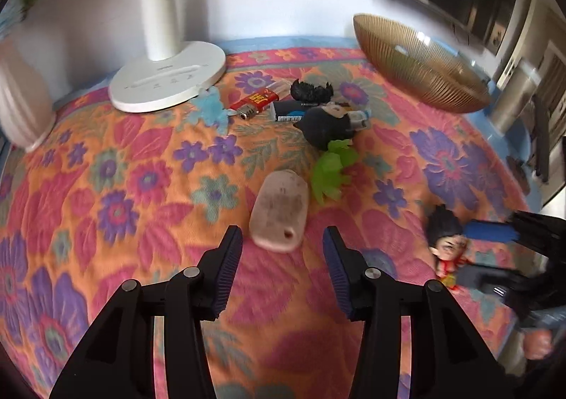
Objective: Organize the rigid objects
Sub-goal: 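Grasp the pink oval stone with the left gripper while the right grasps the red-clothed figurine, then carry the pink stone and red figurine over the amber bowl and release both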
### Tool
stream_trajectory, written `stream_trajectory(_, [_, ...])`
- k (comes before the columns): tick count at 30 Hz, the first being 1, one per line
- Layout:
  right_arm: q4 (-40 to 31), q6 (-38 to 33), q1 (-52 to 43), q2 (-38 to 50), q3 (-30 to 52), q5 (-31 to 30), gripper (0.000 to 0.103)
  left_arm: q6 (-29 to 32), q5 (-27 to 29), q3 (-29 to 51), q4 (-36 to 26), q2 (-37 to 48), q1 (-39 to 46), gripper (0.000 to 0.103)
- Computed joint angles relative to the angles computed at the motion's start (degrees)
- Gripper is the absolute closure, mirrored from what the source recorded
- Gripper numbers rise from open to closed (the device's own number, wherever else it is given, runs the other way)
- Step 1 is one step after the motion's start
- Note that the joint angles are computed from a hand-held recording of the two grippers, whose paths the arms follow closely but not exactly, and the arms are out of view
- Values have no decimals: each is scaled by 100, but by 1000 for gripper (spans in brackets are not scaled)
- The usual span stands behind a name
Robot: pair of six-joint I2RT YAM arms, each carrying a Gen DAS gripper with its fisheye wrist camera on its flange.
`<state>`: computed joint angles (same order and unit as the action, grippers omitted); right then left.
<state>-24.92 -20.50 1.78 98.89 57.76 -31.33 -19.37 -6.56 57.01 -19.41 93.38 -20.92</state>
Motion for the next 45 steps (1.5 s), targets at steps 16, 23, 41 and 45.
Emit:
stream_trajectory(16, [1997,2084,1822,-659,-1185,2765,72,280,-221,132,532,324,-134,70])
stream_trajectory(23, [1974,1842,1180,-1380,-1319,2206,73,-66,-228,-45,586,-513,-271,70])
stream_trajectory(41, [-117,2565,-1143,406,3233,1050,73,-710,-115,5555,-792,2577,-996,70])
stream_trajectory(45, [-361,2288,-1001,934,3554,1732,73,-888,115,5763,-848,3007,-978,70])
